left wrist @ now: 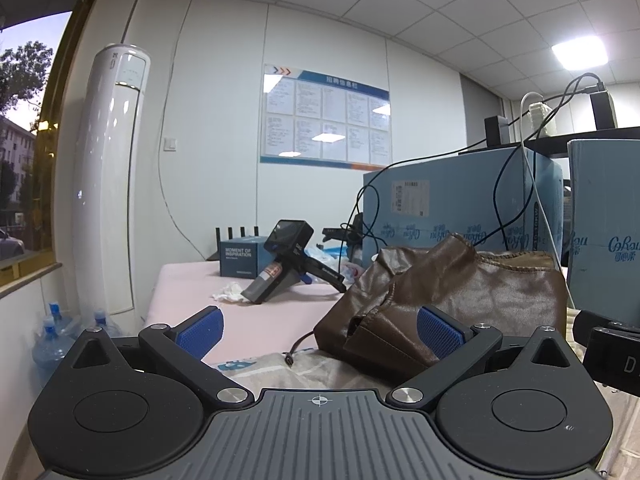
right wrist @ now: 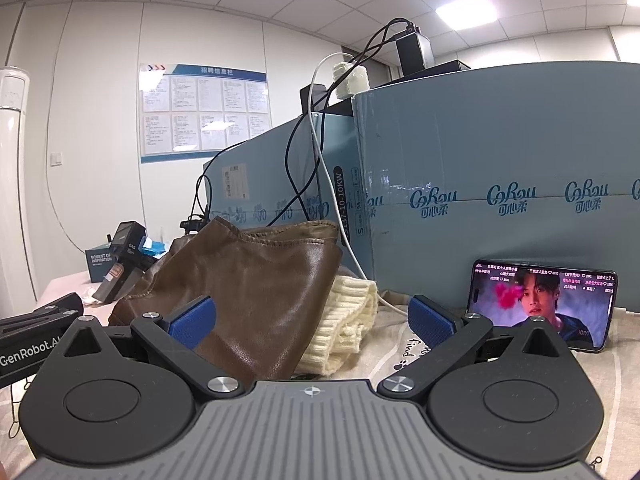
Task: Fold clothes
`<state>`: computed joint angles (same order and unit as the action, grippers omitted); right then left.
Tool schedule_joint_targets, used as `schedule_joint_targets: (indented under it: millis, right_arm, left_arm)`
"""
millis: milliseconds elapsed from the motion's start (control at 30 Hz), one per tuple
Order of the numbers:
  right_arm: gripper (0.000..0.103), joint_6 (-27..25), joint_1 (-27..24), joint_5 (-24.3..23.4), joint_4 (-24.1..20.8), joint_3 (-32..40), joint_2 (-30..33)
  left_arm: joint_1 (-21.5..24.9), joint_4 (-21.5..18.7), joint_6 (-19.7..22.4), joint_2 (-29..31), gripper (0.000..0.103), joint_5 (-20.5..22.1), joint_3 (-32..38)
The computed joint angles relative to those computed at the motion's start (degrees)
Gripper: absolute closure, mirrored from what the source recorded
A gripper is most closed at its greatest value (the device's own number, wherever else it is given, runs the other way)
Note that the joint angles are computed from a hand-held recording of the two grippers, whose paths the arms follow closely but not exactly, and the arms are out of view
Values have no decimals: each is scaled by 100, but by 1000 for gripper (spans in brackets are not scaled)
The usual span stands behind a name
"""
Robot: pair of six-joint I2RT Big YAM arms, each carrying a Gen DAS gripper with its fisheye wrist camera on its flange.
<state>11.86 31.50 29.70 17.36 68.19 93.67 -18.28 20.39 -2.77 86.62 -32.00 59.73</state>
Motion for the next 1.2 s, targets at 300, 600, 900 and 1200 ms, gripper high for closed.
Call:
schedule_joint_targets:
  millis: [300,600,900,1200]
  right_arm:
    - [0,22,-7,-20,-31,8,-1]
    - [0,23,-18,-36,-40,15,3]
    - [0,40,-11,-23,-45,8,0]
    - [0,61,-12,-27,-68,14,0]
  left_arm:
    - [-4,25,8,10,0,-11,4]
    - [-10,0,16,20,0,8,14]
    - [-9,-16,22,7,0,31,9]
    - [-7,-22,32,7,0,44,11]
